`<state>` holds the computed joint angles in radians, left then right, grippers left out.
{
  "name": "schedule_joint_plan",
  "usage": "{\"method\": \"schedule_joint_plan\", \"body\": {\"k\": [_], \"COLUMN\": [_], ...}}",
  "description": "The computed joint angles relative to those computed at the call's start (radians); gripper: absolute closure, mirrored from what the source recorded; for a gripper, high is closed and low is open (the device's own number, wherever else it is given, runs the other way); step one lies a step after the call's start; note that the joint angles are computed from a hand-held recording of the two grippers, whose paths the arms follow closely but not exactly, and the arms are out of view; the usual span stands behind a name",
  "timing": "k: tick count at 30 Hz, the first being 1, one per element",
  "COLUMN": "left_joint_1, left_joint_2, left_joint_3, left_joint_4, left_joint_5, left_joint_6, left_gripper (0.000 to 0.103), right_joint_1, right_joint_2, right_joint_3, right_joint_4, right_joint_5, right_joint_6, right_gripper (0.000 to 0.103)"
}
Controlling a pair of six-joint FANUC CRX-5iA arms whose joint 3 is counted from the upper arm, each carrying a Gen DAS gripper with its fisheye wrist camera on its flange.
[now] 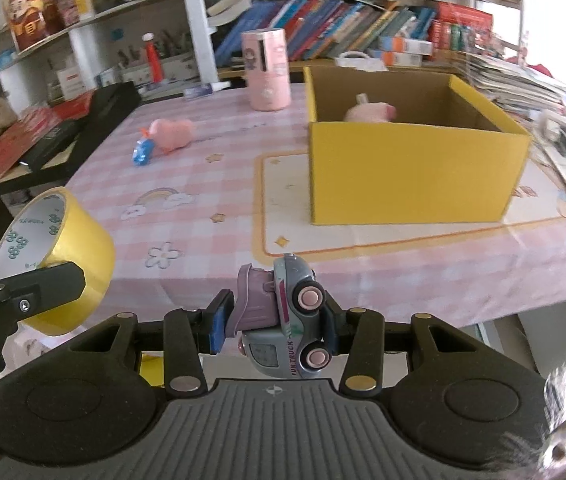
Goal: Organize objects
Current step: 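Carry the tape roll and toy car over the yellow box with both grippers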
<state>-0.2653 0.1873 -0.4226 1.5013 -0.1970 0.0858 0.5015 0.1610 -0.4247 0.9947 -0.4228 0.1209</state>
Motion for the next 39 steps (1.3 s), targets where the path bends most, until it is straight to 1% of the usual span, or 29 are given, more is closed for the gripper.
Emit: {"method": "schedule_joint_plan", "body": {"k": [3,15,20,26,28,32,39], "left_joint_1": [-0.004,-0.011,-0.021,-0.035,-0.045,-0.074,-0.113], "left_joint_2": [0.008,0.063,0.085,0.111,0.119,0.131,0.168], "left_joint_3": [0.006,0.072,0.099,0.132,0.142,0.158,0.211], "left_joint_4": [0.004,-0.059,-0.076,-0.079,-0.06,0.012,0.065], "left_joint_5": [-0.018,-0.111,-0.135,-0.13,-0.122,-0.093,-0.06], "left_joint_6": [-0.01,0.002,-0.004,0.0,-0.015,-0.081,-0.133], "left_gripper": [0.012,0.012,0.012,0.012,0.012,0.012,0.012], "right_joint_1": [0.0,-0.01,-0.025,-0.049,-0.059,-0.082,-0.132], "right_joint_2": [-0.011,-0.058,-0.069,-0.066,-0.063,-0.054,-0.034], "right_joint_3": [-0.012,-0.064,-0.076,-0.071,-0.068,-0.055,-0.027], "right_joint_4": [0.002,0.018,0.022,0.019,0.015,0.014,0.0], "right_joint_5": [-0.018,-0.095,-0.119,-0.117,-0.112,-0.098,-0.067], "right_joint_6": [-0.011,-0.089,-0.119,-0.115,-0.106,-0.09,-0.042], "right_gripper": [0.061,0.061,0.061,0.061,0.061,0.061,0.061]}}
